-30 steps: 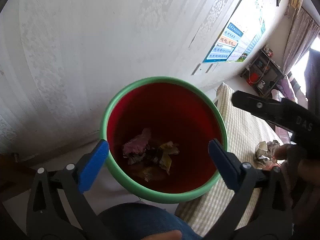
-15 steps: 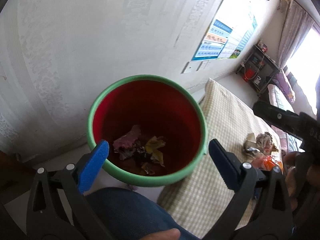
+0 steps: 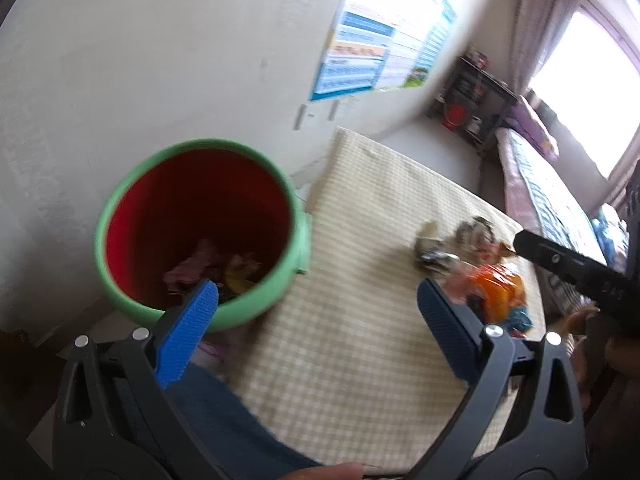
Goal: Collect trash
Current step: 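Return both tools to the pile and grasp the orange bag with the right tool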
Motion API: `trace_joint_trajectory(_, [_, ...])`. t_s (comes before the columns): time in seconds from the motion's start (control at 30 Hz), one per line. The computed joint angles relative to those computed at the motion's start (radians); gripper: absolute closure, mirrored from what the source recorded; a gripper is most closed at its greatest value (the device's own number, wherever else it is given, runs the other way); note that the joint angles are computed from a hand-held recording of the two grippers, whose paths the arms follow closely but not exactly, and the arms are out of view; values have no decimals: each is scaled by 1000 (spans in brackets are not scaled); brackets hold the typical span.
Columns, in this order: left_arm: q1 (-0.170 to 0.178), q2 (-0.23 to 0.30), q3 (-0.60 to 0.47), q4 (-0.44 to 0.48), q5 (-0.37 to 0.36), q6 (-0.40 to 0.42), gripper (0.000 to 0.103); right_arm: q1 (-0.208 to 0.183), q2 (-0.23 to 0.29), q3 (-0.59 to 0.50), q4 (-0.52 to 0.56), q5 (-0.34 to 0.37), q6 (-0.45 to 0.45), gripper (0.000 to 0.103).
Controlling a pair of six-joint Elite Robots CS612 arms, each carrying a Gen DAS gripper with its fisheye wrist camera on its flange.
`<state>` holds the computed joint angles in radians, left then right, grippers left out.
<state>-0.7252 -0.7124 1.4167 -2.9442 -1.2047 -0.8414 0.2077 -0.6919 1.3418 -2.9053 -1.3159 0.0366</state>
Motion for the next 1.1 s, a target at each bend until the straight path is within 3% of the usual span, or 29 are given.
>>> trace_joint_trajectory(0.43, [-29, 84, -155, 51, -137, 99, 5, -73, -45, 122, -28, -73, 48, 7])
trace_joint_trajectory(0.63, [-34, 100, -187, 75, -154, 135, 5, -87, -35, 126, 2, -72, 48, 7])
trace_joint_trajectory(0.87, [-31, 100, -181, 98, -150, 117, 5, -85, 4, 80, 61, -52, 58, 7])
trace_joint_trajectory(0.93, [-30, 99, -176, 99, -149, 108, 5, -86, 15, 64, 73, -48, 67, 10])
trace_joint_trajectory(1.0, [-28, 98, -172, 102, -151, 100, 5, -88, 26, 43, 108, -32, 79, 20])
trace_joint_trajectory(1.07, [-27, 99, -171, 106, -152, 93, 5, -90, 36, 23, 156, -12, 85, 42])
trace_joint_trajectory(1.1, [-26, 100, -172, 107, -154, 90, 5, -90, 38, 19, 170, -11, 80, 48])
